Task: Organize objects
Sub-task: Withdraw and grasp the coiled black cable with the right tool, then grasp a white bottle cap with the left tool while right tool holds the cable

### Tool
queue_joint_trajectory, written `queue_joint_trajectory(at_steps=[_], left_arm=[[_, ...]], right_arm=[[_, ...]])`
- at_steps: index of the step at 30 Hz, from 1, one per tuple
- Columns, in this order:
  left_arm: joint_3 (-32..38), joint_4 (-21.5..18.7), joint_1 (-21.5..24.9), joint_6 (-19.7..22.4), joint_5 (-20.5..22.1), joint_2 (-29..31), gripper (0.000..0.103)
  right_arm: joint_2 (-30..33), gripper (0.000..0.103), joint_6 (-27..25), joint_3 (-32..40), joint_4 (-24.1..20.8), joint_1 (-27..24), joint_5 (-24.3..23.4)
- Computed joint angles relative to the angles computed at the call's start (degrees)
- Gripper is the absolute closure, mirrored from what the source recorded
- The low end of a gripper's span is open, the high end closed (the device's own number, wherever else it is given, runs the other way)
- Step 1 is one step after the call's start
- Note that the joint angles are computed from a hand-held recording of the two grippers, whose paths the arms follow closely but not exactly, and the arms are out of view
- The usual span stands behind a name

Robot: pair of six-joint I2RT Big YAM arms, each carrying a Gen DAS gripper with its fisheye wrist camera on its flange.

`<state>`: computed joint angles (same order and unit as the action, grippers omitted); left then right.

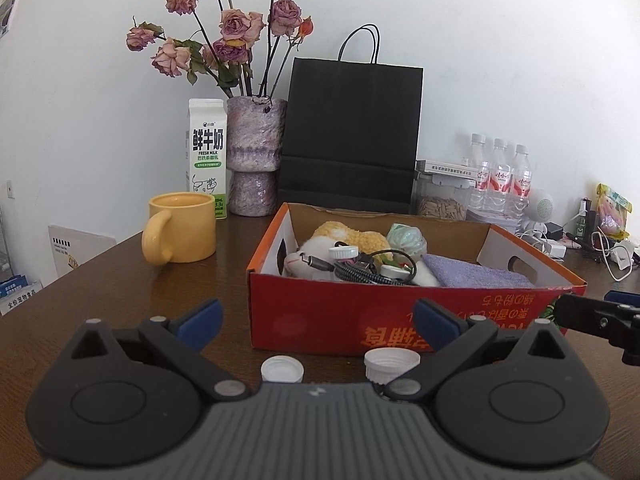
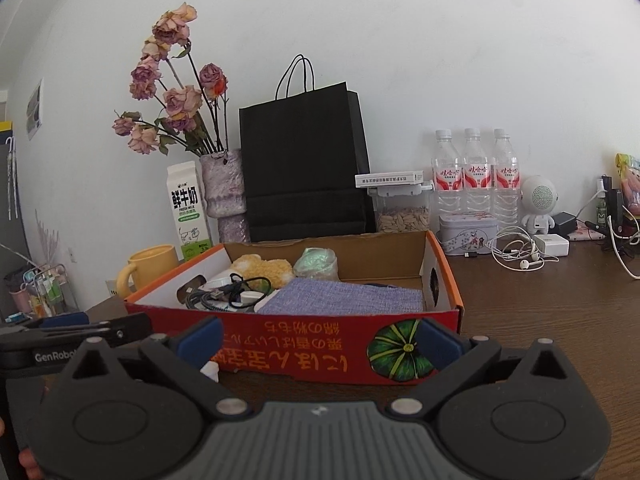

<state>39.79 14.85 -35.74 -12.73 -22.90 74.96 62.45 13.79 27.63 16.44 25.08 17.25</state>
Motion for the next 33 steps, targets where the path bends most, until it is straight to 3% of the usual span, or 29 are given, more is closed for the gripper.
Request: queue_joint_trajectory(at_steps=[9,15,18,20,23,33], left_arm=[[-2.18,-4.77,-0.93,-1.40,0.36,-3.11,0.000],[-3.01,-9.34,-1.07,-1.92,2.36,-5.37,0.000],[-2.93,-10.61,-1.07,-2.26,2.00,-5.56,0.000],[-2.49,-11.91,-0.94,-2.43,2.12,-5.39,0.000],[-1.40,-13.96,-0.41,-2.77,2.87,-4.66,0.000],[6.23,-20.62,3.70,-2.99,0.68,2.16,0.000]], right_arm=[[-4.71,0.000,3.42,-1.65,-8.86,2.73,3.72],[-5.31,0.000,6.25,-0.19,-20.00,3.36,2.52],[-3.41,0.011,6.23,1.11,-22.63,3.70,2.21],[-2.18,0.033,6.39,1.99,-24.35,3.25,0.73],[-1.79,0.046,6.11,1.99,-24.06,3.51,0.43],[-2.28,0.048,7.16,1.45,-21.82,3.71,2.44]])
